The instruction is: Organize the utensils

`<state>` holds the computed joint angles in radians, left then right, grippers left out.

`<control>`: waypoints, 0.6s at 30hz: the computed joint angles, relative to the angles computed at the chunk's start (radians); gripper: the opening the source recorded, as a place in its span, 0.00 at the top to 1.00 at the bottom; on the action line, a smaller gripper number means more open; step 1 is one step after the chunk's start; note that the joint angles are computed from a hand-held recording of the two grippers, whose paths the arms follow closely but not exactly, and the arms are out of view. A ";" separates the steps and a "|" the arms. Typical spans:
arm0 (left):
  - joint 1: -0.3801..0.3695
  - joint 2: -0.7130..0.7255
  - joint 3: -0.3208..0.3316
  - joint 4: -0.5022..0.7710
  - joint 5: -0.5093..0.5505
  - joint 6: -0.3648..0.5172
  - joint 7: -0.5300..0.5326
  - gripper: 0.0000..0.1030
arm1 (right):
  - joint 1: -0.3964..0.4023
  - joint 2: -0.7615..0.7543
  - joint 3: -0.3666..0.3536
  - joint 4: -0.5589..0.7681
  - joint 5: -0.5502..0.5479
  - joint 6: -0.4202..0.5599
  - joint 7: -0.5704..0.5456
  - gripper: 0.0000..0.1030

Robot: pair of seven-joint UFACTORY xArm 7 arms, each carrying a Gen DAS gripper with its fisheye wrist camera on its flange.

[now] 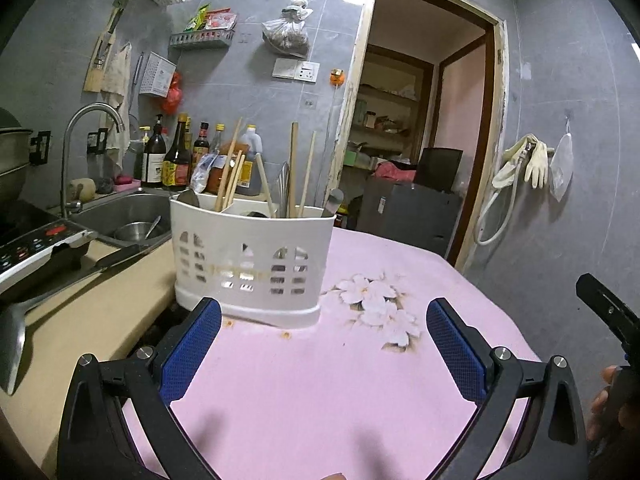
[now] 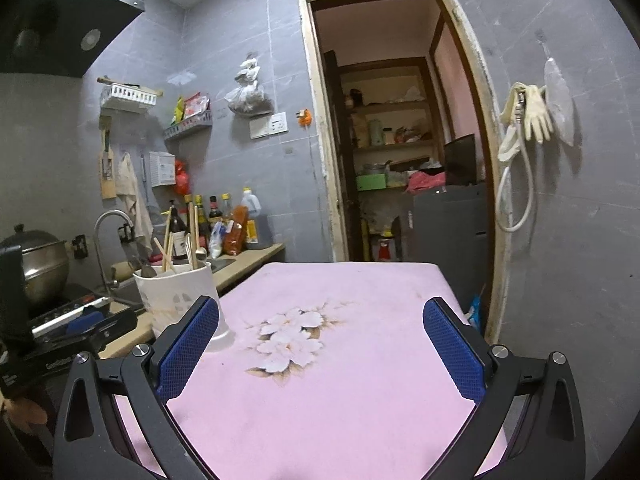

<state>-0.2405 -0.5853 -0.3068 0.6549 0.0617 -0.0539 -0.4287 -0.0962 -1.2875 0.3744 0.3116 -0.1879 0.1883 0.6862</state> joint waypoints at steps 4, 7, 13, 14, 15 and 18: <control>0.073 -0.046 -0.059 -0.035 0.011 -0.008 -0.028 0.02 | -0.005 -0.047 0.037 -0.010 -0.005 0.038 0.028 0.00; 0.117 -0.074 -0.094 -0.061 0.016 -0.025 -0.054 0.02 | -0.007 -0.057 0.054 -0.014 -0.019 0.042 0.038 0.00; 0.133 -0.092 -0.095 -0.085 0.018 -0.054 -0.074 0.02 | -0.013 -0.062 0.067 -0.022 -0.036 0.048 0.059 0.00; 0.137 -0.095 -0.097 -0.086 0.017 -0.056 -0.076 0.02 | -0.016 -0.067 0.070 -0.025 -0.038 0.050 0.066 0.00; 0.139 -0.096 -0.100 -0.086 0.018 -0.054 -0.077 0.02 | -0.015 -0.073 0.071 -0.028 -0.040 0.053 0.071 0.00; 0.133 -0.103 -0.097 -0.089 0.026 -0.042 -0.070 0.02 | -0.018 -0.087 0.078 -0.035 -0.047 0.062 0.085 0.00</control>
<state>-0.1073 -0.6887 -0.4041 0.5655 0.0878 -0.0955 -0.4989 -0.1138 -1.3742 0.4519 0.2768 -0.2347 0.2503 0.7707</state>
